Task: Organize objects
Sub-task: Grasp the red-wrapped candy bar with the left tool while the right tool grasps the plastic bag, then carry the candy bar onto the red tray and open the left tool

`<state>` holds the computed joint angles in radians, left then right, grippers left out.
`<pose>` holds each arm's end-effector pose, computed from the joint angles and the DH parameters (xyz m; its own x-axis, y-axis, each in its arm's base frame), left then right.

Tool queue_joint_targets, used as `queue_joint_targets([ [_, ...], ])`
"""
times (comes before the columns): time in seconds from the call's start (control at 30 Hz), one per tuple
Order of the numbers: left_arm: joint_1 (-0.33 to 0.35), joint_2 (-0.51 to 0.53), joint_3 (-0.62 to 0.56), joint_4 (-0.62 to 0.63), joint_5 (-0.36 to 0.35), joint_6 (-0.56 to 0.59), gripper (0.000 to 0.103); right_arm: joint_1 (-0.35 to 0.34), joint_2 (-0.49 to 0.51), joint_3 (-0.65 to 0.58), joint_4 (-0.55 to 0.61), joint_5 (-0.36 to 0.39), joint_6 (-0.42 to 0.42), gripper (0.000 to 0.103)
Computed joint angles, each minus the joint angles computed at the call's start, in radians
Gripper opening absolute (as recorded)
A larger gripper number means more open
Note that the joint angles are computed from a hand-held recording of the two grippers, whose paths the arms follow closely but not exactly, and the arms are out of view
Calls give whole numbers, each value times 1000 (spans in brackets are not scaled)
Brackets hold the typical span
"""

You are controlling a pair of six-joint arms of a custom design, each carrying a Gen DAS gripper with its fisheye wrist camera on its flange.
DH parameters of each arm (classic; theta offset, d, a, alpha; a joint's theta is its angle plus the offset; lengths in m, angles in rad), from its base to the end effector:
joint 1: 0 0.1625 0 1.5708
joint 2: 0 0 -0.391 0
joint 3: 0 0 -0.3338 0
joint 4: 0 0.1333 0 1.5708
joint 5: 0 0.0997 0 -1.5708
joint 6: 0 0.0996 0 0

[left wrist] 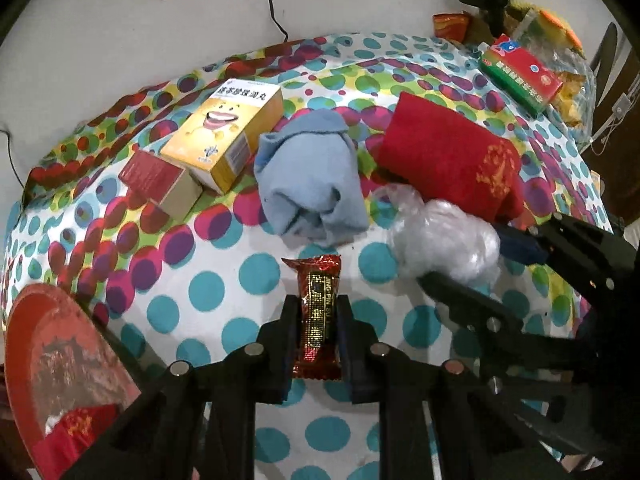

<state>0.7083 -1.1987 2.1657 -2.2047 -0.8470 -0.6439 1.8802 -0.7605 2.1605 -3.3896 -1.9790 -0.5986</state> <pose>-0.1753 -0.4125 0.1488 -0.6892 0.1987 -0.6968 0.3801 0.9179 -0.1142 0.2319 -0.4175 0.0601 -0.6061 -0.5942 0.5287 -0.7501 0.6481 -0.1316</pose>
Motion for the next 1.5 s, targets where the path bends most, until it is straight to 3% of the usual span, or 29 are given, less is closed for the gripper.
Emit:
queue_joint_targets([
  [0.23,-24,-57,30,31,-16,-70,18,2,2,-1,-1,-2,0,39],
  [0.47,-64,-114,58,82,5,-142,18,19,21,-7,-24,-43,-19,40],
  [0.73,-116,-182,73,172,26,-193,18,20,22,-8,-21,-40,-14,40],
  [1.5,-159,-406,58,522,82,-398,18,20,23,-7,-24,-42,-16,40],
])
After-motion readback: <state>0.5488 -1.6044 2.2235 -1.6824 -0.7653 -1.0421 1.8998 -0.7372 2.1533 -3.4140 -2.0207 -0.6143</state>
